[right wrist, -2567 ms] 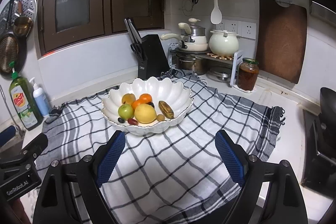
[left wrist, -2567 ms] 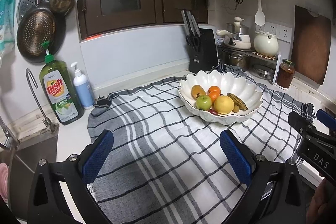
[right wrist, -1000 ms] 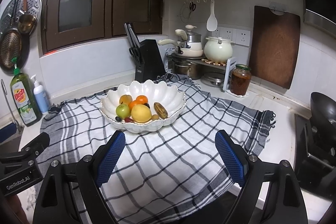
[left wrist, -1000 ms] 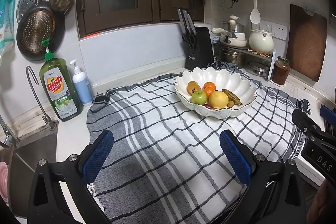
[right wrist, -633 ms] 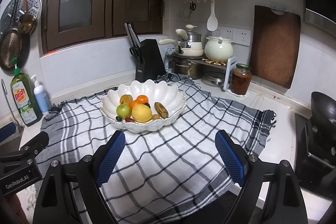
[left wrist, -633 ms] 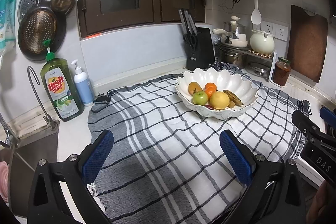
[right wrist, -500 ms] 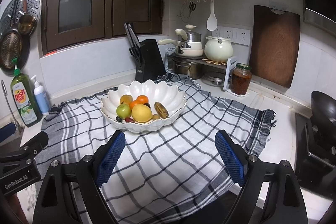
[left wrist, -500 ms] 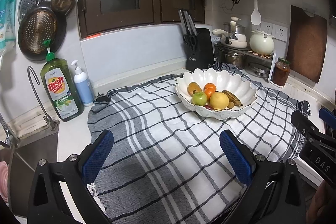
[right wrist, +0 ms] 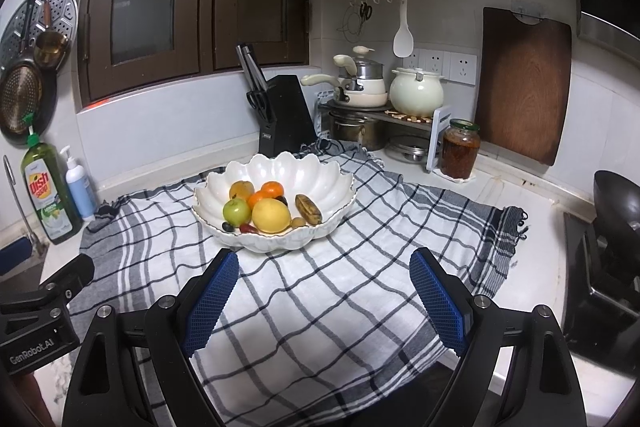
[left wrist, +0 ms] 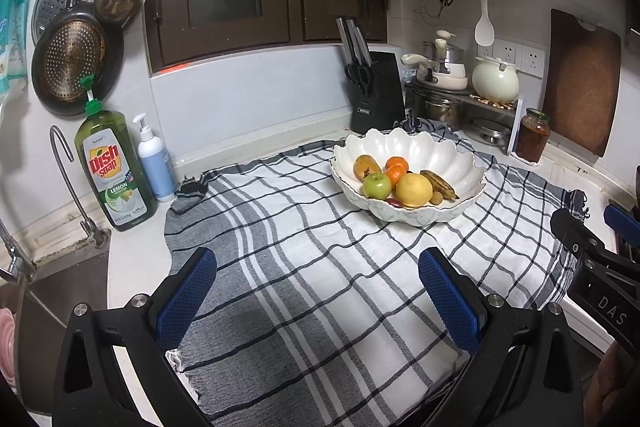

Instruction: Organize fruits

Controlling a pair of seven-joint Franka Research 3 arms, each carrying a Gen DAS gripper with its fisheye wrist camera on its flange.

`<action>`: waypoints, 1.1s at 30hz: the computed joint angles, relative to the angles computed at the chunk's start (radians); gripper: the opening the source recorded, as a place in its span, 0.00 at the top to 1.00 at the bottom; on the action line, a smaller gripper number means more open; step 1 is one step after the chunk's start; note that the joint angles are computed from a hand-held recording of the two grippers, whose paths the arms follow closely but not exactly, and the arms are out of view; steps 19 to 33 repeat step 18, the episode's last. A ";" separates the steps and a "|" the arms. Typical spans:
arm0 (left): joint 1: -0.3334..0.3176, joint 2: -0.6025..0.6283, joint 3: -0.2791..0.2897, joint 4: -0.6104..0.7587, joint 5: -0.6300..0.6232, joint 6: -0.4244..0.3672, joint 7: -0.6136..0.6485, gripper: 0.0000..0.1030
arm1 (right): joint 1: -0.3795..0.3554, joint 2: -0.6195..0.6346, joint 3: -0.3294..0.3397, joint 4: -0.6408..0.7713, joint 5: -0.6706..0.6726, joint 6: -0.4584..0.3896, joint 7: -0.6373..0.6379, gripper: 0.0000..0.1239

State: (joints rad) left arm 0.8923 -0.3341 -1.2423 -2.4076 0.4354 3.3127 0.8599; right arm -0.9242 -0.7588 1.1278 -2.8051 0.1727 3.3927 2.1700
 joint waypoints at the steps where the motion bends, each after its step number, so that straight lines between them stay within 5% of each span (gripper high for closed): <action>1: -0.001 0.001 0.000 0.001 0.000 -0.001 0.001 0.00 | -0.001 -0.001 0.001 0.001 0.000 -0.001 0.001 0.29; 33: 0.031 0.006 -0.035 0.006 0.012 -0.014 -0.009 0.00 | -0.003 0.001 0.002 0.003 -0.009 -0.005 0.011 0.29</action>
